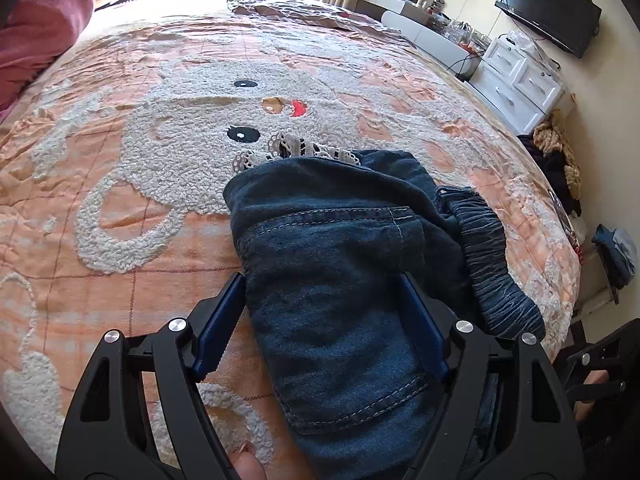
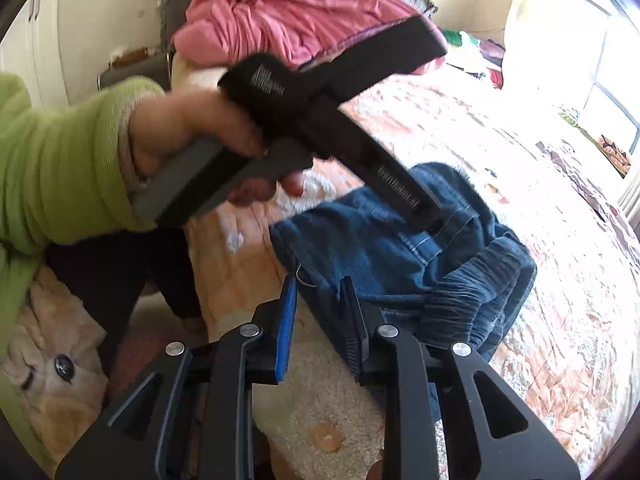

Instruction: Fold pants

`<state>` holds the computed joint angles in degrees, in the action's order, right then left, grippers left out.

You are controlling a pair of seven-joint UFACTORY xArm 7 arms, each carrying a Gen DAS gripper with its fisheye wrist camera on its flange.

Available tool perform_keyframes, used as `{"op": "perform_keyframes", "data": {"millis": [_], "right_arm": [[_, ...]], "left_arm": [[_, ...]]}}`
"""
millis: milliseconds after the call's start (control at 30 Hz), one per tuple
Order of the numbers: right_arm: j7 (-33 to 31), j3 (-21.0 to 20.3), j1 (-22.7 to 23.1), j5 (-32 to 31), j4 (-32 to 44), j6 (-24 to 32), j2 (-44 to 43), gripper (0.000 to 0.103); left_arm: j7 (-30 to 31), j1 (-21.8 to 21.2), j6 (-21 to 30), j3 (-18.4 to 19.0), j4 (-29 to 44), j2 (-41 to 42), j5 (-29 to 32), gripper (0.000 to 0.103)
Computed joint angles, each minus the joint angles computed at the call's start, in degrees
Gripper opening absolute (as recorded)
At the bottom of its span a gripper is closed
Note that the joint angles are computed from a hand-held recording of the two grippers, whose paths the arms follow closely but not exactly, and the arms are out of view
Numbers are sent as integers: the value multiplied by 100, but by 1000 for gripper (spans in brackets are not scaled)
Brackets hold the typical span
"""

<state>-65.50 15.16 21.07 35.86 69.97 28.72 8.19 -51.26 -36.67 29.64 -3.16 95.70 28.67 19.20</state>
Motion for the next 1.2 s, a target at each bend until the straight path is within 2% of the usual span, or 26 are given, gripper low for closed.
{"op": "perform_keyframes", "data": {"millis": [67, 133, 200, 400, 667, 833, 1000, 1200], "right_arm": [[-167, 17, -68, 247, 31, 109, -47, 23], [-363, 14, -124, 526, 76, 277, -114, 28], [-599, 1, -151, 853, 76, 402, -167, 40], [-1084, -137, -195, 1807, 107, 730, -324, 40], [-1011, -273, -240, 2432, 196, 530, -329, 52], [-1063, -315, -289, 2846, 236, 404, -327, 58], [-1097, -353, -372, 3257, 281, 372, -315, 69], [-849, -378, -415, 3391, 366, 146, -239, 74]], "left_arm": [[-30, -29, 26, 29, -4, -20, 45, 69], [-52, -48, 42, 42, -14, -48, 91, 69], [-80, -65, 58, 49, -18, -73, 138, 69], [-218, -133, 116, 88, -30, -153, 334, 70], [-428, -214, 232, 104, -58, -284, 655, 73], [-578, -258, 341, 91, -73, -378, 844, 78], [-731, -301, 464, 73, -104, -472, 1054, 81], [-980, -349, 589, 50, -166, -587, 1332, 89]]}}
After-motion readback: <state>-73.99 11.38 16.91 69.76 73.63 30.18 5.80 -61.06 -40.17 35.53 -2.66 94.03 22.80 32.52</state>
